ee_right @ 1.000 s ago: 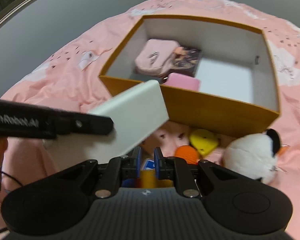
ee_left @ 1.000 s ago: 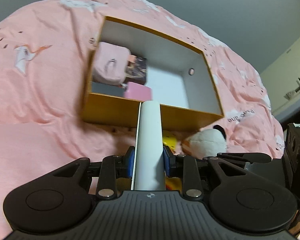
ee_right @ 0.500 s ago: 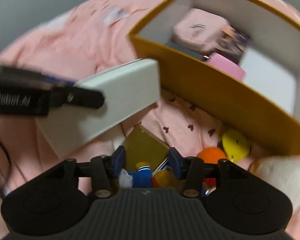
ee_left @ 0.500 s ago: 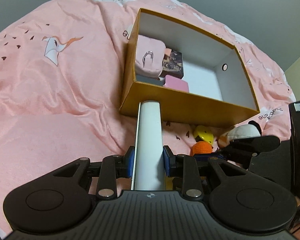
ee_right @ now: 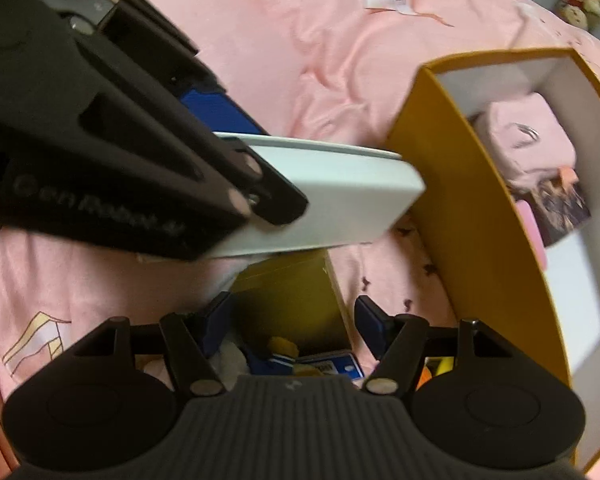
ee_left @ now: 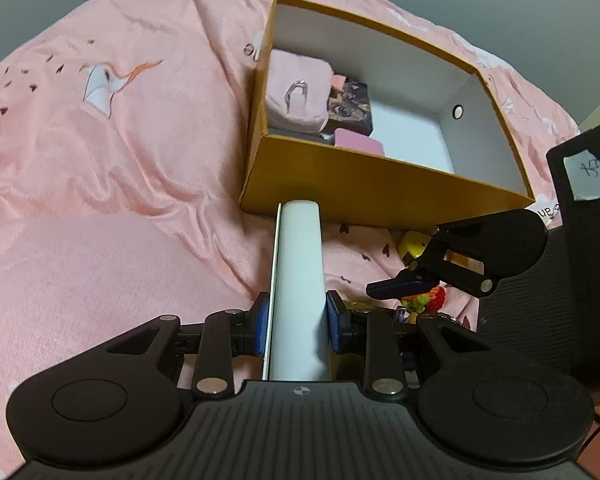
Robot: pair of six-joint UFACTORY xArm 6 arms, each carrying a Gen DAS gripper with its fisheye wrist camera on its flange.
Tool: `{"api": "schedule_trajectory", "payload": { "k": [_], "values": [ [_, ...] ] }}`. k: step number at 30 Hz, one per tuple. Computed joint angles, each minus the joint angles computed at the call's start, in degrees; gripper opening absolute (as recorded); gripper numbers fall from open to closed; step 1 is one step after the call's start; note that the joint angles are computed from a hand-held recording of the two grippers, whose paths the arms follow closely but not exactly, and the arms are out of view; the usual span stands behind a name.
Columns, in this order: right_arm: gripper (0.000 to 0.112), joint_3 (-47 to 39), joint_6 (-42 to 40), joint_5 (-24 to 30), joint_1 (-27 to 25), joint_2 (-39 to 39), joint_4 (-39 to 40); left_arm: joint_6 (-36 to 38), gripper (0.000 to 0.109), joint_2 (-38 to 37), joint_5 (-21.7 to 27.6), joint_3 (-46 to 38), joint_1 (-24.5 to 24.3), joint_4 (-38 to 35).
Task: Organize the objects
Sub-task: 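Grasp the small gold box with the right gripper while the left gripper holds the white box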
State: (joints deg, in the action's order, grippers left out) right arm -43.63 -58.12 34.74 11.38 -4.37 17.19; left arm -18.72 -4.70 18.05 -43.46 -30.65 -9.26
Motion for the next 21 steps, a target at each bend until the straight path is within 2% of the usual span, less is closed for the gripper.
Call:
{"api": "schedule_trajectory", "payload": {
  "k": [4, 8, 14, 17, 21],
  "values": [
    [0.069, -1.2, 0.2, 0.2, 0.4, 2.4, 0.1, 3.6, 0.032, 0.2, 0.6, -0.1, 0.5, -5.1],
    [0.070, -1.1, 1.0, -2.1, 1.0, 4.3, -0.1, 6.2, 0.032, 0.2, 1.1, -0.1, 0.8, -7.9],
    [0.068, 0.0, 0.5, -4.1, 1.3, 3.8, 0.5, 6.8, 0.032, 0.4, 0.9, -0.2, 0.7, -7.7],
    [0.068, 0.8, -0.6, -5.0, 0.7, 2.8, 3.0, 6.8, 0.032, 0.3, 0.2, 0.2, 0.5, -7.8],
    [0.067, 1.6, -1.5, -5.6, -0.6, 1.7, 7.4, 4.2, 0.032, -0.2, -1.2, 0.9, 0.2, -4.4]
  ]
}}
